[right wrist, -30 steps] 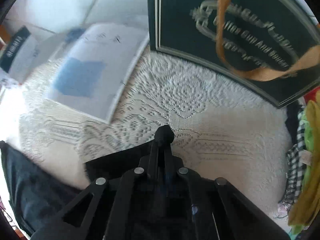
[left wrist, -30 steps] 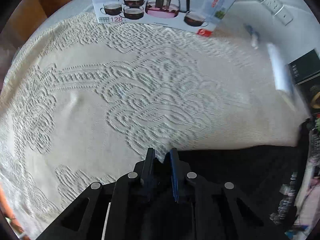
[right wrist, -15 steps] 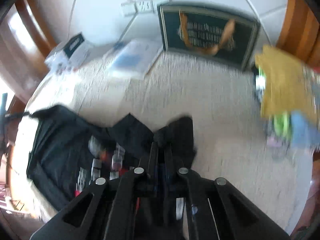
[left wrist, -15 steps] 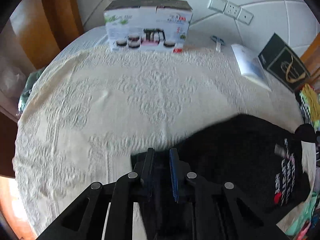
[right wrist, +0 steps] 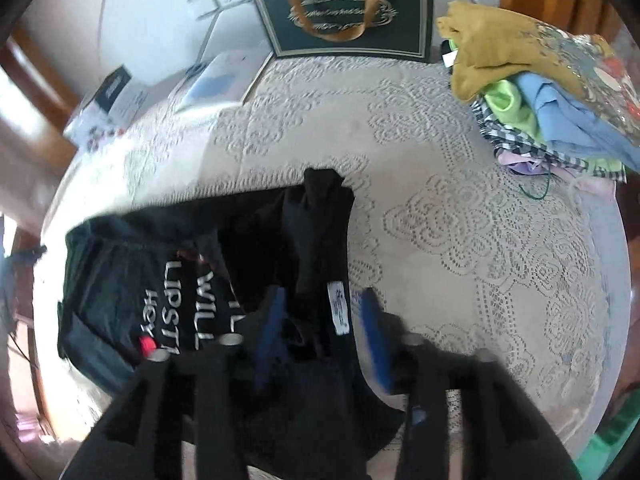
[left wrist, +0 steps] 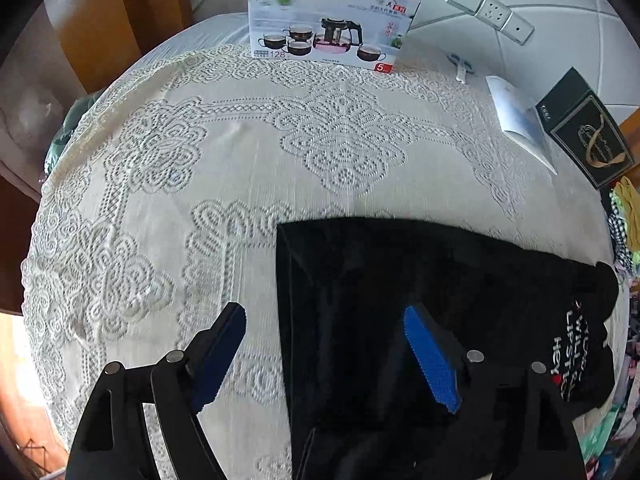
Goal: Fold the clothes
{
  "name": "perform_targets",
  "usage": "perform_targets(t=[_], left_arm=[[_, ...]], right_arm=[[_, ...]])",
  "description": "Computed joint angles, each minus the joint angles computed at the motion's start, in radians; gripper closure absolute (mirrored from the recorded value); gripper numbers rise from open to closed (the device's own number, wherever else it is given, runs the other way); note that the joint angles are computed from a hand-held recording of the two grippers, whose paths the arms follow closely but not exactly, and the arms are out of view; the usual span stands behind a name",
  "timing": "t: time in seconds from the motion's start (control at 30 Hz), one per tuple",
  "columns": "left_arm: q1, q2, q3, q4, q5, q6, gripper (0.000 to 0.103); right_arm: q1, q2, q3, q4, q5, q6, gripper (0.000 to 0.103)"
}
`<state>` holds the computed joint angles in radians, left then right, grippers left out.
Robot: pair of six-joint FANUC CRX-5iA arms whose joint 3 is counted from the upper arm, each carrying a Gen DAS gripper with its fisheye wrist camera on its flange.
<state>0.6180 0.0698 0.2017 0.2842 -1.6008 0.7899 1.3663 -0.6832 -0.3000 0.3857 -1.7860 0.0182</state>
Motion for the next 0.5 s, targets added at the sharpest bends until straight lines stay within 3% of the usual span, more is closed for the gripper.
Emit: perform_targets(t=[0.43,0.5], left_arm=[[-0.130,0.096,0.037,-0.083,0.042,0.129,0.021],[-0.134,0.105,0.037,-0.089,0.045,0.143,0.028]], right_arm=[[-0.210,0.045,0.000,-0.126,0.129,0.077,0.053],[-0.232,0.052,-0.001,-0.139,0.139,0.095,0.053]])
